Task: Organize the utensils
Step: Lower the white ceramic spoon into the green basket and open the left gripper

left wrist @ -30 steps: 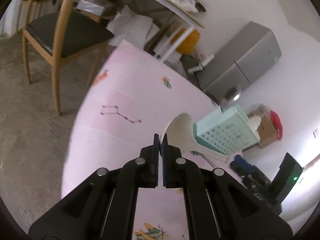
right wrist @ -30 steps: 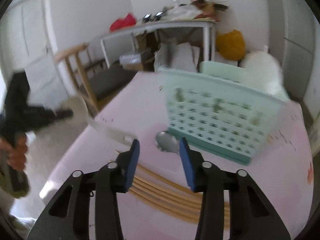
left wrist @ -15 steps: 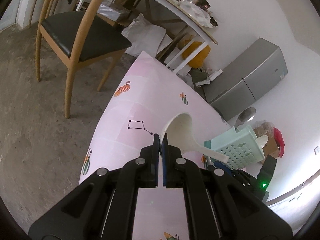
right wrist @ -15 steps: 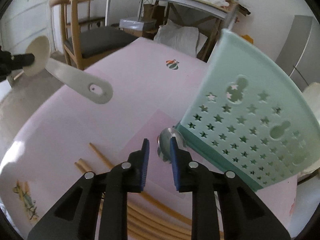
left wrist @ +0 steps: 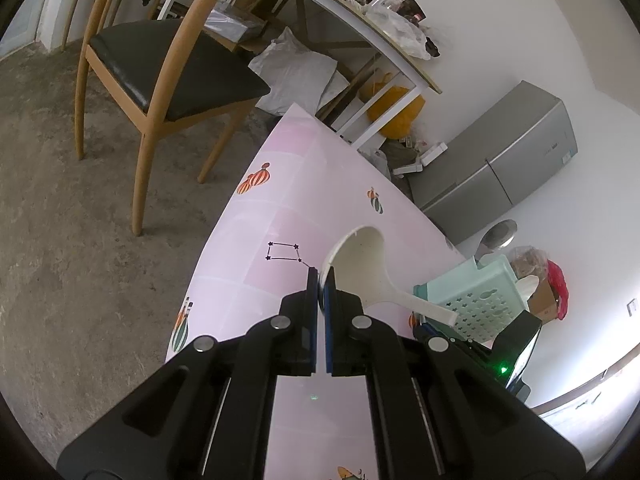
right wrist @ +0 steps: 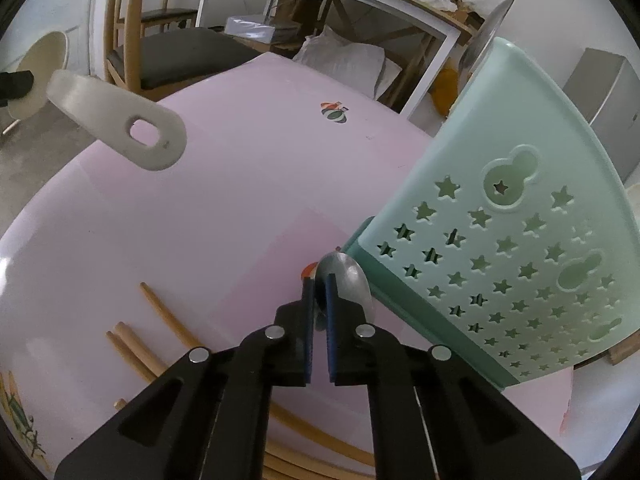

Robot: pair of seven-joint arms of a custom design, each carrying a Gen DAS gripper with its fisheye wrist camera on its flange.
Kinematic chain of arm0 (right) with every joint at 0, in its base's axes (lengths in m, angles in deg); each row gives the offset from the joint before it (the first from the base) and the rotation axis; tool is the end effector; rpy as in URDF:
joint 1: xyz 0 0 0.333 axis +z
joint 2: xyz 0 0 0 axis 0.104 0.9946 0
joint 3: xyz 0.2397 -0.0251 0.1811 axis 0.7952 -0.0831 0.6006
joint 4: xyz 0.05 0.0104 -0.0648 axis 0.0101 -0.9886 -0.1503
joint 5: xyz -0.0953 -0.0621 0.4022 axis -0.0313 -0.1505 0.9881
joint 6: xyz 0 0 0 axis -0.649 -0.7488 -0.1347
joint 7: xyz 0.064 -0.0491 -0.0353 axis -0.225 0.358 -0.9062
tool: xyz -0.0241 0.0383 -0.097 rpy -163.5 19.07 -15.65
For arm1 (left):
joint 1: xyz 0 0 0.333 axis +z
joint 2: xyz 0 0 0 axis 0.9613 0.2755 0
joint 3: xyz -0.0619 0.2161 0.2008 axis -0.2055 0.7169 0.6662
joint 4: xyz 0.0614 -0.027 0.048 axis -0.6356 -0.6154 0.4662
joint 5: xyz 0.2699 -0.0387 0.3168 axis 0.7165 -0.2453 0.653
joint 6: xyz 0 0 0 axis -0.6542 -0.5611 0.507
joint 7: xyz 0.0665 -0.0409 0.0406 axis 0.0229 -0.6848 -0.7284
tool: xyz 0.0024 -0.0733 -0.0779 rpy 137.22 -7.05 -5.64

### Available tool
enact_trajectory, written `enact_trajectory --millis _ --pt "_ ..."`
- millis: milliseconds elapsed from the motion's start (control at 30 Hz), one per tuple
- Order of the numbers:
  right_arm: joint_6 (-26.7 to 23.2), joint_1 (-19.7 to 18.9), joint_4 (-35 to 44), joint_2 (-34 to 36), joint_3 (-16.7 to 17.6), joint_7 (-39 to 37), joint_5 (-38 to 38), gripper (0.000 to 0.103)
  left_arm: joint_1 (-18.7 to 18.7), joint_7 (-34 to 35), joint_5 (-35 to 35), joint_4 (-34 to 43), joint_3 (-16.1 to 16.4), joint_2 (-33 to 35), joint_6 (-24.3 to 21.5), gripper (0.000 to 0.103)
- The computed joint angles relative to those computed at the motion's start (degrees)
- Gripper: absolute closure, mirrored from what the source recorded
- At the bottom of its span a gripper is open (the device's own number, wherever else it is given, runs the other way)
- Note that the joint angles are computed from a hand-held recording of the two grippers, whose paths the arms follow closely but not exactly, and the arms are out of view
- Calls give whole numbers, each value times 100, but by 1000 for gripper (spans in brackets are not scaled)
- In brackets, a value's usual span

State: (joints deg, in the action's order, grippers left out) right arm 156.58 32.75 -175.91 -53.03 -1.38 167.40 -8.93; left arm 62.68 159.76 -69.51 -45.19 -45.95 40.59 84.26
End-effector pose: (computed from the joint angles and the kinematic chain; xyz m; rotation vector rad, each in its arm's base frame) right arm 0.4800 0.3437 0.4137 -2.1277 1.6975 -0.9414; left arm 0.5374 -0.1415 0.4427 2.0319 -1.8691 1.4281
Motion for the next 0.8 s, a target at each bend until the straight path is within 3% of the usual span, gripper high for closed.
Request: enact_trajectory --millis 300,800 --pt "394 -179 -493 -702 73 379 -67 101 -41 165 -47 -23 32 -168 47 102" --pt "1562 -1171 -2186 -3164 515 1364 735 102 -374 926 -274 330 31 -472 43 102"
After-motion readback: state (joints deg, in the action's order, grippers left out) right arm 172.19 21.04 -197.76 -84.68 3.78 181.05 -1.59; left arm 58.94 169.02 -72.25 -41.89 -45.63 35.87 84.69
